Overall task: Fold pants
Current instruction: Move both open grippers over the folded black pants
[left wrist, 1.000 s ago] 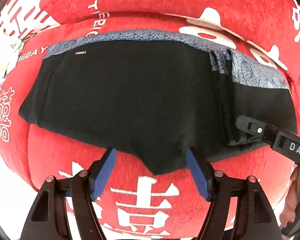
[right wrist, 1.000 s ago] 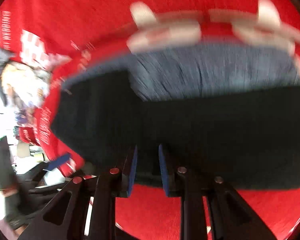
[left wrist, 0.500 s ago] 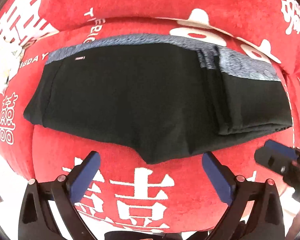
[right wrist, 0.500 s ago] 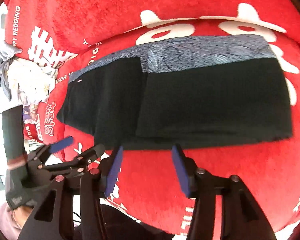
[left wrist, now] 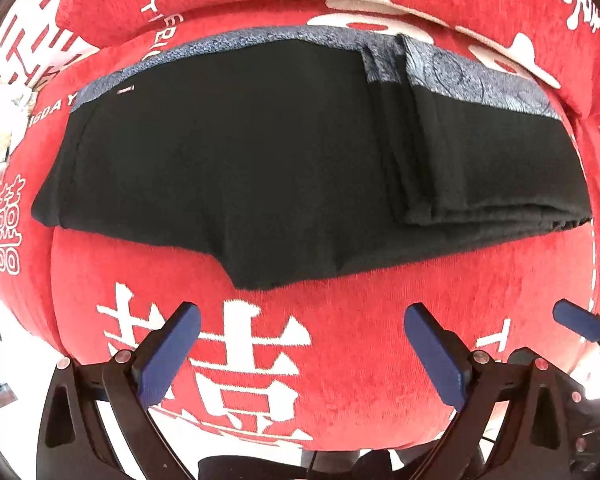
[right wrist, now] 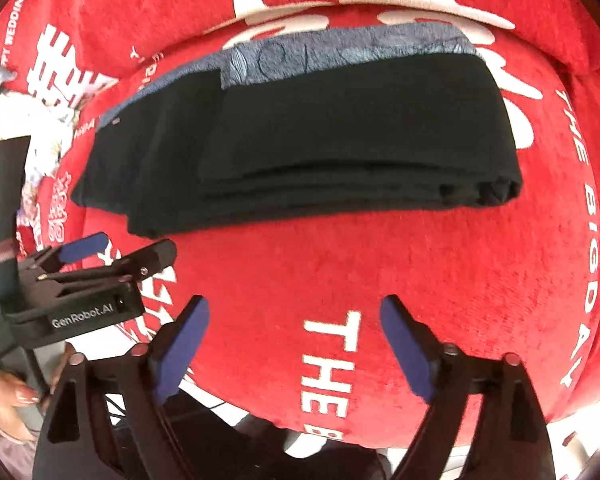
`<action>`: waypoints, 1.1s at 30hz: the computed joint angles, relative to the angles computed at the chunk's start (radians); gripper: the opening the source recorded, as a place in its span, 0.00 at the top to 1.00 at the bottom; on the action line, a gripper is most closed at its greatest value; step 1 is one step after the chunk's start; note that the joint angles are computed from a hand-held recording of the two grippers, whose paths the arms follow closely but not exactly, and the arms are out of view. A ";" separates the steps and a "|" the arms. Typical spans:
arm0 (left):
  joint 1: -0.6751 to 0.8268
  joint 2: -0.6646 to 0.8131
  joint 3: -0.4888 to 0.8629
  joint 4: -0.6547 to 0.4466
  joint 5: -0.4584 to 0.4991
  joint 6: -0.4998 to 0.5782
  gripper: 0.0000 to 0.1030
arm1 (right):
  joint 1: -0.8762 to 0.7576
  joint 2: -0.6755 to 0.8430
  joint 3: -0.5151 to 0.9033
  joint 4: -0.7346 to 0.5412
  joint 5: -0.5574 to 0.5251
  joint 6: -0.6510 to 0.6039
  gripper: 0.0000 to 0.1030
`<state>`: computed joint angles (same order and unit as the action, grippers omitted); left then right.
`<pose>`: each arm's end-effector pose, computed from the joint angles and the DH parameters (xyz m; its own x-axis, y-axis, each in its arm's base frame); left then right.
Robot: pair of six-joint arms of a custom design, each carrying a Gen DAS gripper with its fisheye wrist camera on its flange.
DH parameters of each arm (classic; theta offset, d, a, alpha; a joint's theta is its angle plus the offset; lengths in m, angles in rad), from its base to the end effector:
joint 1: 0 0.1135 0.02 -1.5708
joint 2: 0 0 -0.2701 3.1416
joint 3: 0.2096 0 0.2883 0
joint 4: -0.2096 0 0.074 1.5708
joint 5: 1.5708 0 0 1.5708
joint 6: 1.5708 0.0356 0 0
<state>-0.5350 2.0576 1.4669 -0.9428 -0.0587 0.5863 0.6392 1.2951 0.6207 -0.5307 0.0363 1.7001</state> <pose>0.3607 -0.2113 0.1355 -0.4355 0.9002 0.0014 0.8980 0.4344 0.0695 0.1961 0.1441 0.1418 -0.4842 0.8749 0.0125 0.8188 0.4480 0.3590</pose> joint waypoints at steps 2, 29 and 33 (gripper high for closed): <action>-0.011 -0.016 -0.019 0.001 -0.009 -0.014 0.01 | 0.011 -0.030 -0.021 -0.001 0.002 0.006 0.11; 0.015 -0.095 -0.094 -0.051 0.023 -0.149 0.01 | -0.051 -0.186 -0.130 -0.050 -0.089 -0.084 0.00; 0.079 -0.007 0.028 -0.069 0.051 -0.094 0.01 | -0.075 -0.080 -0.050 -0.062 -0.085 -0.098 0.00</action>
<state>-0.4563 2.0502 1.4945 -1.0115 -0.0082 0.4919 0.5645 1.2155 0.5706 -0.5932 -0.0487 1.6024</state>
